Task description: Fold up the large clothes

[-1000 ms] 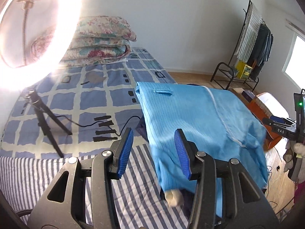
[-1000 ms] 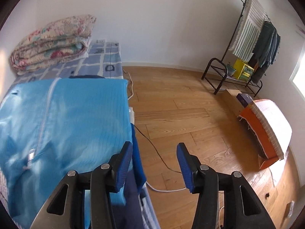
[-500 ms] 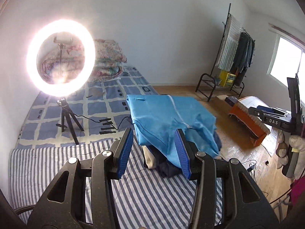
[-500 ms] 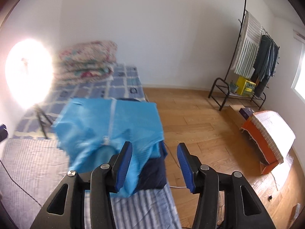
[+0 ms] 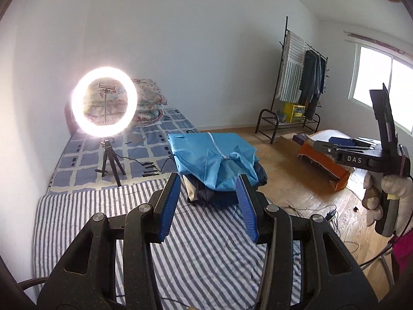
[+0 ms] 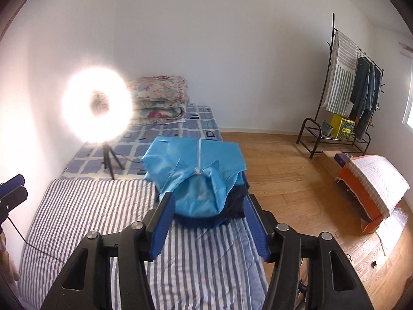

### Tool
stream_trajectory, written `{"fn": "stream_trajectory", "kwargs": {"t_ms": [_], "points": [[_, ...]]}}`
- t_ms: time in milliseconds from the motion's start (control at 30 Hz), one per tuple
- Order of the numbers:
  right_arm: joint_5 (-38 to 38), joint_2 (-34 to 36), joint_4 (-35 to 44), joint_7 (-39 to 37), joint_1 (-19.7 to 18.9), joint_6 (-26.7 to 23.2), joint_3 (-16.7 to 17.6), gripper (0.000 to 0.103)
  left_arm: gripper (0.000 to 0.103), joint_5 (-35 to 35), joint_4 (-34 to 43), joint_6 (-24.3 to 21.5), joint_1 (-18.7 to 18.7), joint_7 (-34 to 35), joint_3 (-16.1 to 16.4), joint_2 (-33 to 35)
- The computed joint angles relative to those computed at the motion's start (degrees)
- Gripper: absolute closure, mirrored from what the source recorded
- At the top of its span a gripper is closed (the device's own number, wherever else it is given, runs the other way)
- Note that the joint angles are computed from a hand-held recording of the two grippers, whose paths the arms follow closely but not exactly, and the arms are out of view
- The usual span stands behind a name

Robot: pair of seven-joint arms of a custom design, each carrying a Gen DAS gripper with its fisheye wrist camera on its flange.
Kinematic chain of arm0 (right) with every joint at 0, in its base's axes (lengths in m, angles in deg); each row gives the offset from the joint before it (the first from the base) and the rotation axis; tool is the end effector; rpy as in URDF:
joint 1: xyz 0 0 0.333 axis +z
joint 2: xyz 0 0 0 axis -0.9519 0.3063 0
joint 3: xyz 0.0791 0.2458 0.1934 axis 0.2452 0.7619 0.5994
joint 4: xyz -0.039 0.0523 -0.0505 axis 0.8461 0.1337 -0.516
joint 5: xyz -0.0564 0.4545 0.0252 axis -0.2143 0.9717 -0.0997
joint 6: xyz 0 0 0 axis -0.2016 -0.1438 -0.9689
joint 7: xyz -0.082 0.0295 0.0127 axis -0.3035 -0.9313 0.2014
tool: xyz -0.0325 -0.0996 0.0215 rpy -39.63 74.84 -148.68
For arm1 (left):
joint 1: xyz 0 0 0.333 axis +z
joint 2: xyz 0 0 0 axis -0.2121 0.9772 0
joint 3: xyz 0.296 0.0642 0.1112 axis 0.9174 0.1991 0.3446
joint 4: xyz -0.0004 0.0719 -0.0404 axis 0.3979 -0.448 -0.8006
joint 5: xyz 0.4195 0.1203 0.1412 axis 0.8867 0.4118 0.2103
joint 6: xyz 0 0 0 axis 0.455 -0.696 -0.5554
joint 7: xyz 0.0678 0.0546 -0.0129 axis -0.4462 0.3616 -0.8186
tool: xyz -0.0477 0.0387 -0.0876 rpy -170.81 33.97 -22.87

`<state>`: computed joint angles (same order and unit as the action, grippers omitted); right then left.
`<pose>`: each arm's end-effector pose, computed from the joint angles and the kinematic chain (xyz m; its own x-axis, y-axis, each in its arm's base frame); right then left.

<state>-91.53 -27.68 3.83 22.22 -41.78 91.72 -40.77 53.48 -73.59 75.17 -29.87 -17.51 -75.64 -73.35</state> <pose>0.6634 0.3659 0.8017 0.1858 -0.9816 0.0427 -0.5831 -0.1452 -0.7993 0.5242 -0.3731 0.7952 -0.1394 -0.9848 0.1034 -0.4661 -0.0268 -0.8843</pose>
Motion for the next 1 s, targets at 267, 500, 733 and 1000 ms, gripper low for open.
{"fn": "stream_trajectory", "kwargs": {"t_ms": [267, 500, 733, 1000], "points": [[-5.1, -17.9, -28.3, 9.7, -0.5, 9.4, 3.7, 0.03, 0.049, -2.3, -14.1, 0.9, 0.4, -2.6, -2.8, -10.9], [-10.8, -24.2, -40.7, 16.6, -2.1, 14.6, 7.8, 0.017, 0.034, -3.6, -23.0, 1.7, 2.0, -4.6, -5.6, -16.8], [-14.1, -27.6, -49.0, 24.7, -4.0, 19.2, 10.0, 0.013, 0.025, -1.9, -26.5, 1.8, 3.4, -6.4, -7.8, -18.0], [-23.3, -30.5, -55.1, 35.4, -5.6, 21.8, 11.7, 0.001, 0.016, 0.0, -27.6, 1.4, 3.6, -7.5, -8.5, -17.9]]}}
